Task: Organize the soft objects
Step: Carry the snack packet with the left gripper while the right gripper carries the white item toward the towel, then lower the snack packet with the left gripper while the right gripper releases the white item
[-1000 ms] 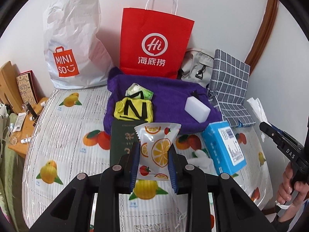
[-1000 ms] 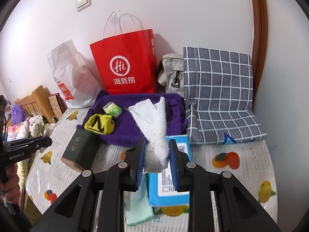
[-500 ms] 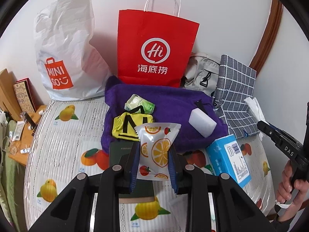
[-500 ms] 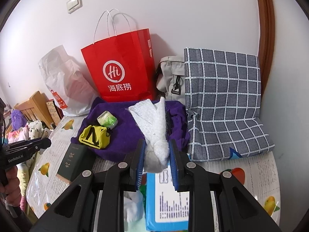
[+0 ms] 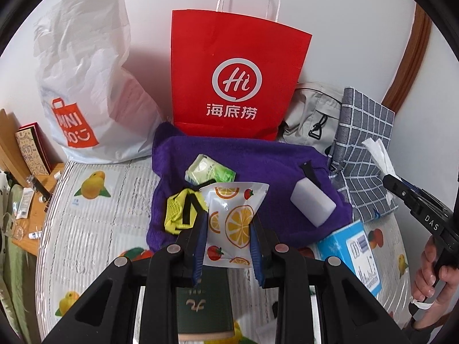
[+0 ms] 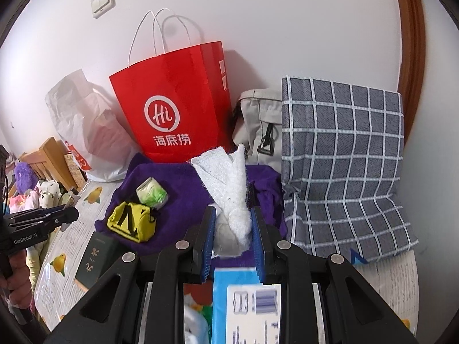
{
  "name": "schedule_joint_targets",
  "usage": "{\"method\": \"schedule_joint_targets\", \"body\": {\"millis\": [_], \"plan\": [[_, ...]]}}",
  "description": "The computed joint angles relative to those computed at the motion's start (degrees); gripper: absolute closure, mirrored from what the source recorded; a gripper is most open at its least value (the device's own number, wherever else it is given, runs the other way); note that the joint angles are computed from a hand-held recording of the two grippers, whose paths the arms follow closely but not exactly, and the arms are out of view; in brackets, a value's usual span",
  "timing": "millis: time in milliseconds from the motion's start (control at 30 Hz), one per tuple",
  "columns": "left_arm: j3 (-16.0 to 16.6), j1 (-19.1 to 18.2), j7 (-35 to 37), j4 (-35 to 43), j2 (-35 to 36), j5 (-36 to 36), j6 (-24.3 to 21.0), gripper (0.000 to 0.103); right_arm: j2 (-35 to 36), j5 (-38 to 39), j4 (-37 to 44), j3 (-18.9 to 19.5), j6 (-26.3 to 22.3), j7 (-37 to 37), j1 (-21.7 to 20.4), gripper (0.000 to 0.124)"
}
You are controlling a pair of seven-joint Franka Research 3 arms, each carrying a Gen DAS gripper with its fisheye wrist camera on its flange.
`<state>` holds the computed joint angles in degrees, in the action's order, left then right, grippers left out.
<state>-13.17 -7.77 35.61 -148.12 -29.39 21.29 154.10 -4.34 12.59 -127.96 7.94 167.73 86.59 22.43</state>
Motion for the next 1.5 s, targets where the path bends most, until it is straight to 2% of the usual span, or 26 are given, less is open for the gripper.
{"method": "schedule_joint_targets", "body": {"millis": [200, 333, 467, 600, 767, 867, 933, 1100, 1133, 1400, 1500], "plan": [[0.28, 1.34, 0.49, 3.87, 4.97, 1.16, 0.25, 0.077, 4.99, -4.12, 5.40, -0.29, 0.16, 1.77, -0.36, 0.099], [0.88, 1.71, 0.80, 5.93, 8.48, 1.22, 1.29, 0.077, 8.40, -1.98, 9.03, -0.58, -0.34, -0.25, -0.07, 0.099], [1.63, 2.07, 1.11, 7.47, 12.19, 0.95, 3.37, 0.077, 12.32, 3.77, 12.18, 0.04, -1.60, -4.98, -0.69, 0.099], [1.98, 2.65, 1.49, 8.42, 15.23, 1.53, 4.88, 0.077, 15.06, 3.60, 13.42, -0.65, -2.11, -4.77, -0.12, 0.099], [2.51, 2.65, 3.49, 10.44, 18.60, 2.00, 4.01, 0.077, 18.64, 2.04, 16.61, -1.48, -4.65, -4.71, 0.73, 0.099], [3.25, 2.50, 4.60, 10.43, 19.34, 0.66, 4.95, 0.077, 19.80, 2.49, 17.44, -1.09, -5.33, -5.54, 0.45, 0.099], [3.87, 2.09, 6.40, 10.34, 19.94, -1.36, 5.47, 0.077, 21.37, 6.25, 19.08, 0.87, -7.88, -8.67, -1.39, 0.099], [5.04, 0.93, 11.68, 10.52, 21.80, -7.81, 7.18, 0.077, 22.92, 6.72, 20.35, 0.11, -9.23, -8.83, -0.62, 0.099], [5.16, 0.77, 12.74, 10.52, 22.06, -9.07, 7.43, 0.077, 23.58, 8.46, 20.95, 0.99, -10.33, -10.09, -1.46, 0.098], [4.52, 1.38, 13.70, 11.46, 24.22, -10.29, 6.87, 0.076, 25.32, 10.48, 22.73, 1.18, -12.63, -11.66, -1.35, 0.097], [4.43, 1.32, 14.08, 11.74, 24.80, -11.20, 6.84, 0.075, 25.48, 11.05, 23.03, 1.11, -13.37, -12.15, -1.48, 0.091]]}}
